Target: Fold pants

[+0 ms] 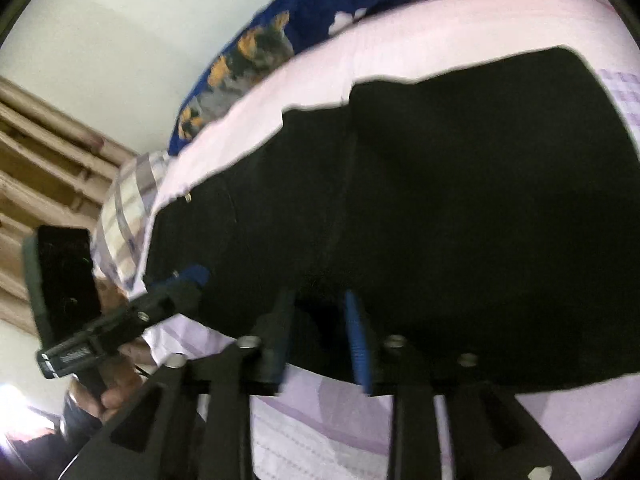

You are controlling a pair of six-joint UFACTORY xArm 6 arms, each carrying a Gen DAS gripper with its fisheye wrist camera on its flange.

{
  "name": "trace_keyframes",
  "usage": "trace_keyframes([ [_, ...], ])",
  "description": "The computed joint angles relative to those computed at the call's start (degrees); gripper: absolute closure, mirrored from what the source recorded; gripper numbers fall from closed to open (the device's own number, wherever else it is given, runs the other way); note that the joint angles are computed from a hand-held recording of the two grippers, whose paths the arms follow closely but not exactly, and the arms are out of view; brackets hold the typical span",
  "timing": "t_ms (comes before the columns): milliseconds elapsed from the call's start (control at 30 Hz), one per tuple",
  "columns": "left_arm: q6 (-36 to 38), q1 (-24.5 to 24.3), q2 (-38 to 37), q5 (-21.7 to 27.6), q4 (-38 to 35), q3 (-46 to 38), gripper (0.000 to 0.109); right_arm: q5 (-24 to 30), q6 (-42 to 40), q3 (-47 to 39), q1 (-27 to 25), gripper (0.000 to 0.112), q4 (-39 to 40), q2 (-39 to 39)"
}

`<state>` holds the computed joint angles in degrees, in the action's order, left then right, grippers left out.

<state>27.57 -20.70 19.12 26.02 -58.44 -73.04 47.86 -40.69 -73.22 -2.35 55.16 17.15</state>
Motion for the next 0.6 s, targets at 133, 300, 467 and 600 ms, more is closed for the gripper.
trace_keyframes([
  [133,1.3,0.8,2.1,6.3,-4.8,-3.3,0.052,-4.3,1.2,3.3,-3.0,0.072,4.8,-3.4],
  [300,-4.2,2.0,7.6,14.5,-6.4,-9.5,0.052,-7.1,3.3,5.2,-6.2,0.070,9.7,-4.6],
  [467,-7.9,2.2,11.3,16.9,-7.4,-13.4,0.053,-6.1,3.4,4.9,-7.7,0.070,12.2,-4.1],
  [600,-9.9,2.2,13.7,17.7,-7.0,-15.9,0.053,-5.8,3.4,4.6,-7.5,0.070,12.1,-4.0],
])
